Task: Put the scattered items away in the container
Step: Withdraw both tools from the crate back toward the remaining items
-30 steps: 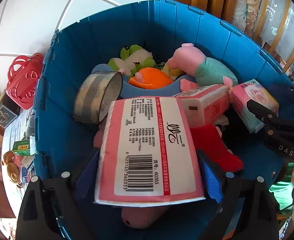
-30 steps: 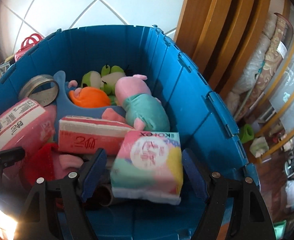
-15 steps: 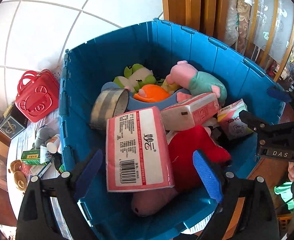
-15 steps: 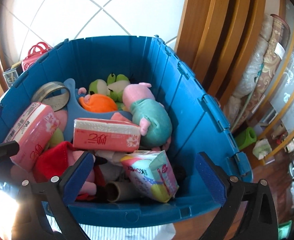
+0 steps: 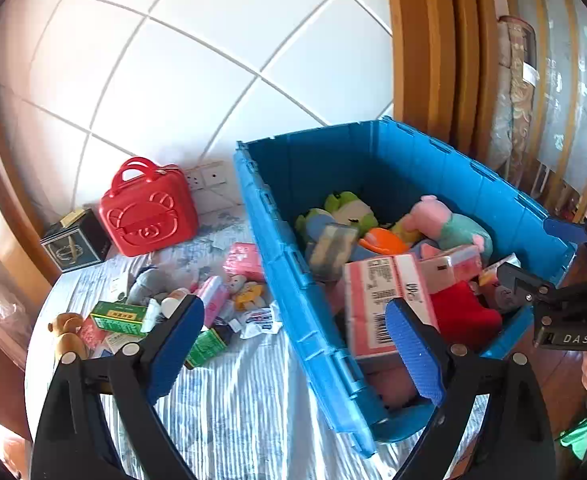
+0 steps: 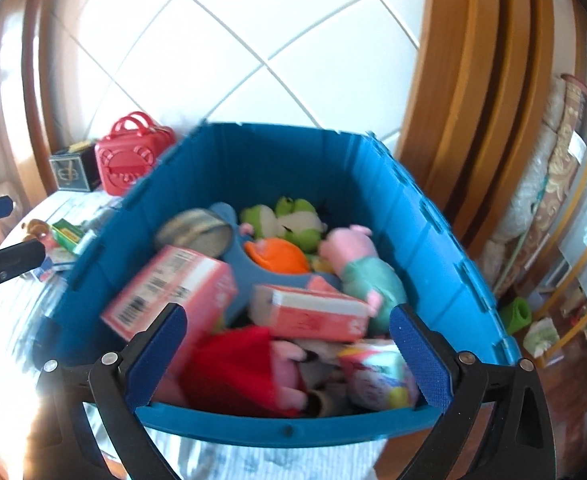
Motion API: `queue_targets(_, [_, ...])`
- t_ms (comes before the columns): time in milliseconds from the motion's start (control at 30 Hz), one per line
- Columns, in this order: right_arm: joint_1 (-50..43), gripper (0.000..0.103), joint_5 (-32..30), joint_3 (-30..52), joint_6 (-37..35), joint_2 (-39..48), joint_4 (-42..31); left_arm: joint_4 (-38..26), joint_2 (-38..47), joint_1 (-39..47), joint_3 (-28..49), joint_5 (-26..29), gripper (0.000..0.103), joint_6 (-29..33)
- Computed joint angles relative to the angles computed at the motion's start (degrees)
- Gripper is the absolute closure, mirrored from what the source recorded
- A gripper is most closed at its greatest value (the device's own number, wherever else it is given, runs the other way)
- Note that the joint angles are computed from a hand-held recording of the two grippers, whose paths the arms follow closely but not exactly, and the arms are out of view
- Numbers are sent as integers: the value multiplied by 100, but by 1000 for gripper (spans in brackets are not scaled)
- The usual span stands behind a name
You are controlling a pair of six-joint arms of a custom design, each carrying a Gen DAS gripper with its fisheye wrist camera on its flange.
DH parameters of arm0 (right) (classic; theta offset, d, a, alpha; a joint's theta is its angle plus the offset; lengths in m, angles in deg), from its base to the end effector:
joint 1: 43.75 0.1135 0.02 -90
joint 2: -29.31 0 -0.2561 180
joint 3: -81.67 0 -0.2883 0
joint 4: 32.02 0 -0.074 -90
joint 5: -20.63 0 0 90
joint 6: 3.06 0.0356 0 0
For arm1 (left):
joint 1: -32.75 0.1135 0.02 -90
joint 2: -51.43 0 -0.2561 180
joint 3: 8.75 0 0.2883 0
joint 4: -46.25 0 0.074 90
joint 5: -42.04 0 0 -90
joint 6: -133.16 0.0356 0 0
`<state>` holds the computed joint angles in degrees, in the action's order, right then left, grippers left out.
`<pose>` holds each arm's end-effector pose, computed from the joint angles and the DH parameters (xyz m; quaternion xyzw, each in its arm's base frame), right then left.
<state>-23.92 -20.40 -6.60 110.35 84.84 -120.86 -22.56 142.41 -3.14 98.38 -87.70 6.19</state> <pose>0.1660 0.0313 0.4175 0.1596 0.8576 -0.2576 0.4156 0.3073 -0.1942 0.3692 -0.1172 0.8899 0.0803 0.4334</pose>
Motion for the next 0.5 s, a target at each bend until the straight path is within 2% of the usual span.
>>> queue_targets(133, [1165, 0, 671, 589, 1221, 1045, -326, 362, -1577, 353, -1590, -207, 10, 67])
queue_targets(267, [1849, 0, 937, 1285, 1838, 2273, -195, 461, -3400, 1174, -3108, -40, 10, 440])
queue_targets(367, [2101, 0, 952, 1933, 1925, 3311, 113, 458, -4790, 2391, -4061, 653, 10, 1174])
queue_targets(500, [2187, 0, 619, 2798, 1801, 4575, 669, 406, -5842, 4950, -4782, 2265, 10, 2598])
